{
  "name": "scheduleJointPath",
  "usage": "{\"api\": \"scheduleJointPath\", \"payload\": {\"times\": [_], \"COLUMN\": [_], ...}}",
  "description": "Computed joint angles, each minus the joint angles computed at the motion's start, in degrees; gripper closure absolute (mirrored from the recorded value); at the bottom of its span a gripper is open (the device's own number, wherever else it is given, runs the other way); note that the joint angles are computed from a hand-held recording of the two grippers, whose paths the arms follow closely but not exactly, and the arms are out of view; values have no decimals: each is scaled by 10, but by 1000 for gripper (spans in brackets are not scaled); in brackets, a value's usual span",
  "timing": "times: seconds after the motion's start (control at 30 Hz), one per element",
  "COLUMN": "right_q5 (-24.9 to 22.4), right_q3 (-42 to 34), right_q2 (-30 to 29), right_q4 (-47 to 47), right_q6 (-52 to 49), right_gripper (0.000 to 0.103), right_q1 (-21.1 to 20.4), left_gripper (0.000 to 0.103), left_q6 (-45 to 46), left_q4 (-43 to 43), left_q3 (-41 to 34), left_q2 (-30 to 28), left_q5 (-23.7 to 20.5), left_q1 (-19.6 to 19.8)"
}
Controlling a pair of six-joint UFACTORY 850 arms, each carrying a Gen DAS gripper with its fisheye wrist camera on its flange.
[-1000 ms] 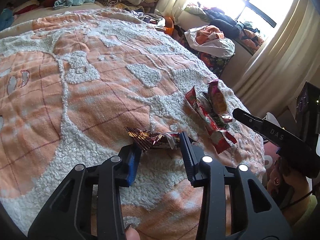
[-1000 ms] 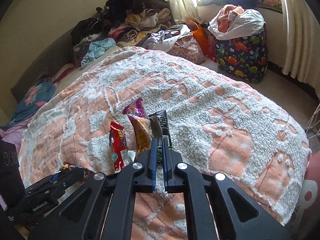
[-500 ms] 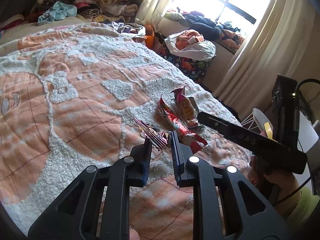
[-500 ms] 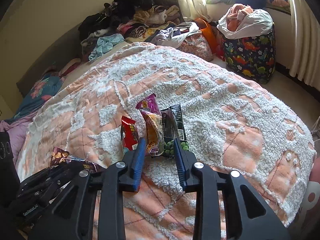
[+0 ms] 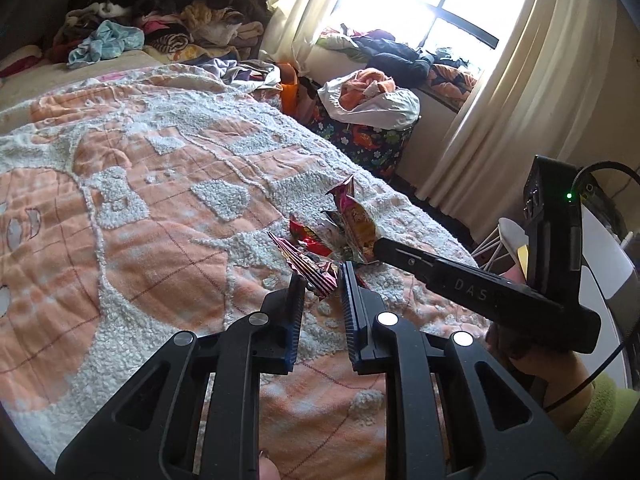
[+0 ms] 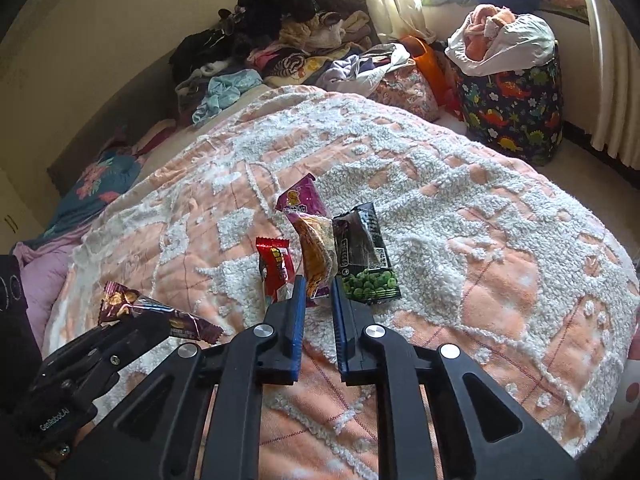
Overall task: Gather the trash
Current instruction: 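Lift the brown wrapper and purple snack bag and carry both over the yellow bin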
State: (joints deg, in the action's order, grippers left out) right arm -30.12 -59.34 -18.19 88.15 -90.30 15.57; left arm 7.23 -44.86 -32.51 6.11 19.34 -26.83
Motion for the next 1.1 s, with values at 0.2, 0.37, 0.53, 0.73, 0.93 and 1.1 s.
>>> {"api": "scheduleJointPath", "payload": {"times": [0.2, 0.37, 0.53, 0.73, 0.93, 1.1], "right_q5": [-32, -40, -43, -49, -59, -60], "right_q3": [36, 70, 96, 117, 134, 142], "right_q2": [45, 89, 123, 147, 159, 165], "right_q4": [63, 99, 122, 142, 152, 159], "right_q6": [-32, -68, -87, -94, -90, -91], "right_gripper": [91, 91, 91, 92, 92, 92], "right_q1": [-35, -65, -106, -165, -221, -257], "left_gripper": [90, 90, 90, 90, 90, 90], "left_q6": [22, 39, 55, 72, 77, 87], "left_q4": [-10, -14, -12, -5, 15, 25], "left_q3": [-14, -34, -59, -92, -126, -149], "left_q2": [-1, -10, -24, -45, -71, -89], "left_q5": [3, 3, 5, 7, 2, -3], "left_q1": [-17, -37, -59, -87, -109, -126]}}
